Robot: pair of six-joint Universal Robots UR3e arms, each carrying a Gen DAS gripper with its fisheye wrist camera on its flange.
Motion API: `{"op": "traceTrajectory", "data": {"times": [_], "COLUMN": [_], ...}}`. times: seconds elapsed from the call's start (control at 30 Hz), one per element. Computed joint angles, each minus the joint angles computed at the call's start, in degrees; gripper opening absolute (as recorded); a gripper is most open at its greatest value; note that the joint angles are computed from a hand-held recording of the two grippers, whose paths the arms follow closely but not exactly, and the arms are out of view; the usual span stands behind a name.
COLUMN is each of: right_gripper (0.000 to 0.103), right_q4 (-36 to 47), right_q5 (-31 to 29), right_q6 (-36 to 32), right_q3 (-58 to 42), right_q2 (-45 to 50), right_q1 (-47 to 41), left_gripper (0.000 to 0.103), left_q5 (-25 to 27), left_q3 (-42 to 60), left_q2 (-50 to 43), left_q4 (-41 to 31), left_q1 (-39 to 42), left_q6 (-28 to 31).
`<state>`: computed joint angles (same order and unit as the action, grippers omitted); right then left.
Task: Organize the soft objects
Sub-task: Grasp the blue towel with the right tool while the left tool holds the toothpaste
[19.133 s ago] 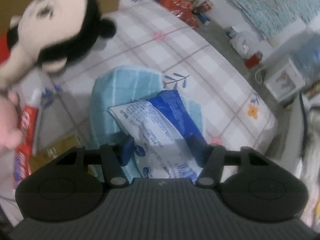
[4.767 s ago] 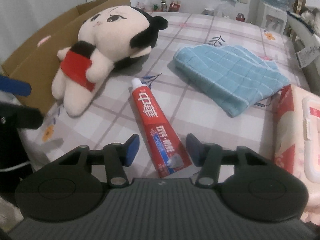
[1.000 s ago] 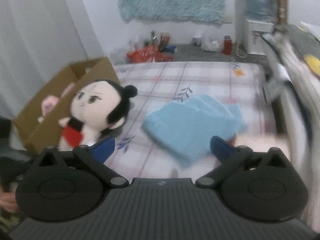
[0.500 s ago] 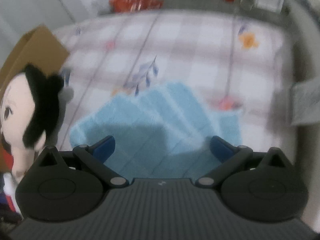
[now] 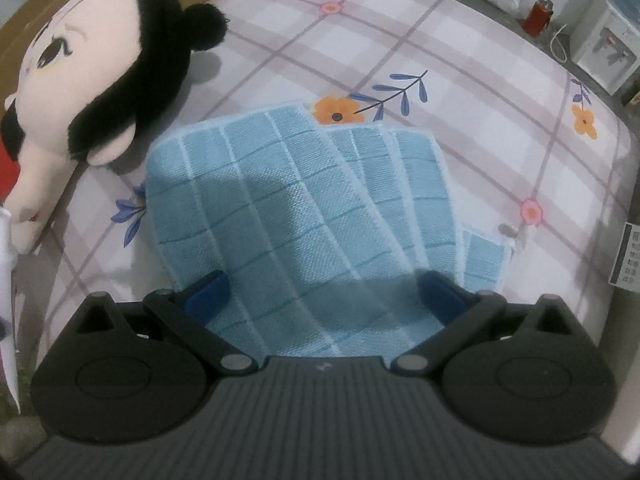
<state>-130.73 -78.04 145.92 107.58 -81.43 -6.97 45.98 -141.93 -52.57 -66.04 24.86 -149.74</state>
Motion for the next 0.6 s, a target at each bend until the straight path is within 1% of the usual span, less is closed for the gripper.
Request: {"op": "traceTrajectory", "data": {"times": [0.07,0.17,0.23,0.27,0.3,0.33,0.37,0.4,0.47,0.53,0.57,0.6], "right_gripper": [0.103,0.102,0.098,0.091,0.078,0.068,0.048,0.038,0.033,0.025,0.020,0.018], "right_q4": [-1.41,-2.22,-4.03,-4.49,-5.06,-5.79,-5.94,-5.94,-6.89,-9.32,-10.80,-12.21], "right_q5": [0.47,0.54,0.28,0.41,0.42,0.35,0.32,0.05,-0.79,-1.34,-2.20,-3.06], "right_q6": [-0.07,1.55,2.98,3.35,4.00,4.97,6.02,7.06,9.10,10.81,12.47,14.00], "right_q3": [1.59,3.07,3.31,4.07,4.67,5.27,5.69,5.80,6.62,8.22,8.96,9.76], "right_q2": [-0.94,-2.29,-1.47,-2.27,-2.86,-3.52,-4.45,-4.97,-5.61,-6.16,-6.41,-6.80], "right_q1": [-0.65,-0.99,-0.54,-0.51,-0.38,-0.17,-0.08,0.14,0.74,1.23,1.72,2.16], "left_gripper": [0.028,0.028,0.028,0.028,0.028,0.028,0.028,0.028,0.028,0.027,0.027,0.027], "left_q5": [0.07,-0.10,-0.06,-0.04,0.10,0.31,0.42,0.53,0.53,0.09,-0.09,-0.37], "left_q3": [0.01,-0.03,-0.13,-0.21,-0.37,-0.46,-0.59,-0.68,-0.85,-1.10,-1.18,-0.97], "left_q2": [-0.06,0.42,0.47,0.79,0.76,0.56,0.45,0.16,0.40,1.73,2.78,4.49], "left_q4": [0.16,-0.43,-0.06,-0.39,0.03,0.82,1.28,2.01,2.44,1.79,0.98,-1.09], "left_q1": [0.09,0.55,0.52,0.72,0.64,0.24,0.09,-0.19,-0.47,-0.24,0.05,0.70], "left_q6": [-0.02,0.31,0.05,0.26,0.04,-0.61,-0.84,-1.26,-1.70,-1.64,-1.35,-0.48]}}
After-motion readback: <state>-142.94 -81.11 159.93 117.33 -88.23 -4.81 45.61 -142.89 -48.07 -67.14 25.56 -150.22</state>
